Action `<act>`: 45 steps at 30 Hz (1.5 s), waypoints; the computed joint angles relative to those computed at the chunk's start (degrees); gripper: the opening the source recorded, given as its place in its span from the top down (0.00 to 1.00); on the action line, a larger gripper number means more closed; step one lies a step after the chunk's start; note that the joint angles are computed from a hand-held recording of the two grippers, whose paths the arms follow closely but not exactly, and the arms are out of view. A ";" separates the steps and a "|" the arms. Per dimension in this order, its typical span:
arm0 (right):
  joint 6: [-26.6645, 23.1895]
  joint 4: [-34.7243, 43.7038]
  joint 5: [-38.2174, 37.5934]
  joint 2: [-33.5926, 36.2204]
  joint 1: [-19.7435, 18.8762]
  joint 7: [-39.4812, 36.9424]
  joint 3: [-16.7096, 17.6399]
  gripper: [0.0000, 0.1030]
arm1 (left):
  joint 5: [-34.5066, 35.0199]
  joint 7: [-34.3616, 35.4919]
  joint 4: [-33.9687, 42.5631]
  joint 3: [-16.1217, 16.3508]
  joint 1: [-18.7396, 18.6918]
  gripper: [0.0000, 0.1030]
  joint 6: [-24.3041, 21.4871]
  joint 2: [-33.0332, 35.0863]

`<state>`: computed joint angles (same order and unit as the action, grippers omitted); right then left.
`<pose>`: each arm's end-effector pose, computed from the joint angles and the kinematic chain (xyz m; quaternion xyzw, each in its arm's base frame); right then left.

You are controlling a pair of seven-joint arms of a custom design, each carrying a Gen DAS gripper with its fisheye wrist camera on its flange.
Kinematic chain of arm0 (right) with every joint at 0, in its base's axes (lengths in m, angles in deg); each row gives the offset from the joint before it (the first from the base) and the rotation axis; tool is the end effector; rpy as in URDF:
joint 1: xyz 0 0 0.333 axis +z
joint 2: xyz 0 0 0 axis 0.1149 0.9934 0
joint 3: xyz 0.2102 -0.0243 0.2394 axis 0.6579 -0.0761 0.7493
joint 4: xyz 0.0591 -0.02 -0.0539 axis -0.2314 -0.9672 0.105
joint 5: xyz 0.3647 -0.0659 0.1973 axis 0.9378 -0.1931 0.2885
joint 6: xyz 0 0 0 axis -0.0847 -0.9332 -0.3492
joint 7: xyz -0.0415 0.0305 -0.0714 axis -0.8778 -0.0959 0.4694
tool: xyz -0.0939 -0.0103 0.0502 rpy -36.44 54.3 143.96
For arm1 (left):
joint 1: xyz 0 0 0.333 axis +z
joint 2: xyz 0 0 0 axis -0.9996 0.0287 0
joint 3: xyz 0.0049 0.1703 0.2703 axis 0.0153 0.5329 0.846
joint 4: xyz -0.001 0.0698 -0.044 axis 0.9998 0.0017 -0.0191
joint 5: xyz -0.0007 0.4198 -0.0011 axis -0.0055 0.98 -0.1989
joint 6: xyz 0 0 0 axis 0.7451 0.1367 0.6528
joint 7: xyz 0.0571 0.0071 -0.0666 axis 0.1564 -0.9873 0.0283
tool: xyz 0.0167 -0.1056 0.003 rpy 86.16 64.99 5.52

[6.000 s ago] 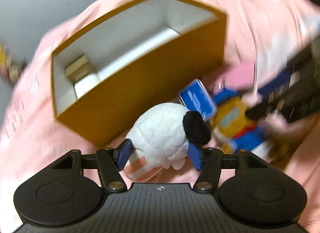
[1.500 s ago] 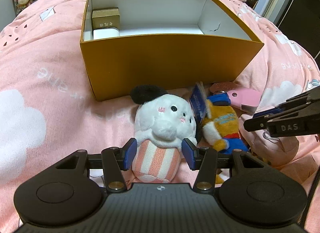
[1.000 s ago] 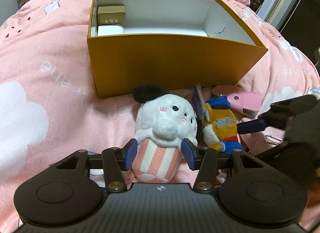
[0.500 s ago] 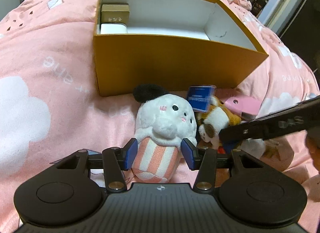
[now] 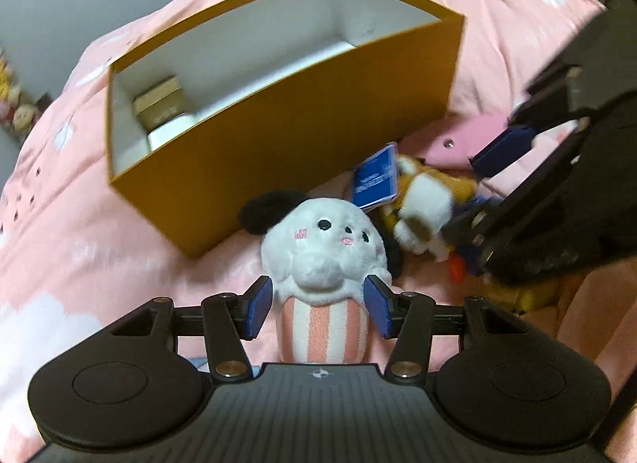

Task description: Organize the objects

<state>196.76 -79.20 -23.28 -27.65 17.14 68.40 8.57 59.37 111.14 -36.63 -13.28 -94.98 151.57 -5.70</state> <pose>0.6545 0.1140 0.3922 -0.8394 0.5027 -0.1430 0.1496 0.6715 -0.2188 0.3268 -0.4413 0.8508 -0.1978 0.2058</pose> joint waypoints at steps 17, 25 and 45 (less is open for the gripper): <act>-14.22 7.67 24.51 4.18 -7.86 -12.03 2.70 0.66 | -11.65 1.58 0.18 -5.49 5.37 0.55 -1.07 0.14; -14.01 5.37 33.30 0.32 -9.07 -17.86 2.52 0.66 | -25.19 3.77 -4.44 -11.70 11.63 0.64 1.82 -4.68; -11.84 4.24 32.56 2.18 -8.31 -14.53 1.94 0.65 | -18.99 7.92 0.50 -5.30 3.85 0.22 -6.12 -1.03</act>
<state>184.92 -74.96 9.28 -25.47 8.83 53.86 10.51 40.37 119.06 -36.13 -18.58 -91.13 145.46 -6.73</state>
